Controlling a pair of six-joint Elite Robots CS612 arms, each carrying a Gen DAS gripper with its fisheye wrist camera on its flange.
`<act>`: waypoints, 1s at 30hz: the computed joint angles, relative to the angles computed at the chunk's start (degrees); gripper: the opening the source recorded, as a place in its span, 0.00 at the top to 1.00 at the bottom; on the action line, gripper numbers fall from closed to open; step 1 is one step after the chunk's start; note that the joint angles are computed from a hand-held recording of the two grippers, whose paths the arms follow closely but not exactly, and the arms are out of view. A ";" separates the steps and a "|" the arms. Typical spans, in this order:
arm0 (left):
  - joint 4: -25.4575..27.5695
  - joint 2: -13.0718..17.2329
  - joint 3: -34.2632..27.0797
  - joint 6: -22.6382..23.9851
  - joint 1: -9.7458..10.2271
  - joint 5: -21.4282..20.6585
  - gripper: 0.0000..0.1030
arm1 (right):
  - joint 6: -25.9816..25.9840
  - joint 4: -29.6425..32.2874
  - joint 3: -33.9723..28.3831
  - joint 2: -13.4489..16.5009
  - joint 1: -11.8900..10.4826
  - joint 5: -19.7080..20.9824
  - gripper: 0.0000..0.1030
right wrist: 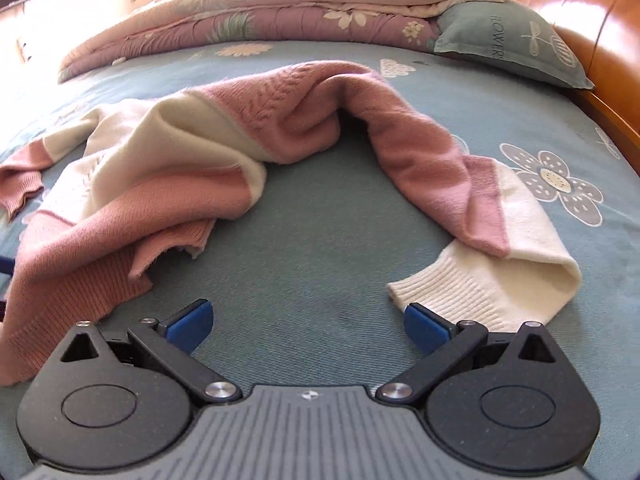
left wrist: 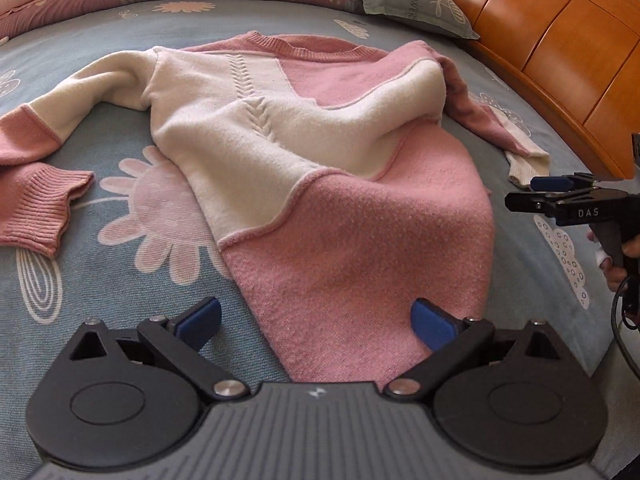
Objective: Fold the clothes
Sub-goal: 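Release the sweater and lay it flat, withdrawing both tools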
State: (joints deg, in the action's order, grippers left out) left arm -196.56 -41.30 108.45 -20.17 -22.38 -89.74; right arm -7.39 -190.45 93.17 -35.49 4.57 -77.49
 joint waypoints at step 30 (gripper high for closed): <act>1.00 1.02 -1.54 0.04 -0.56 1.69 0.02 | -6.26 3.22 -10.38 5.59 -2.83 -1.91 0.02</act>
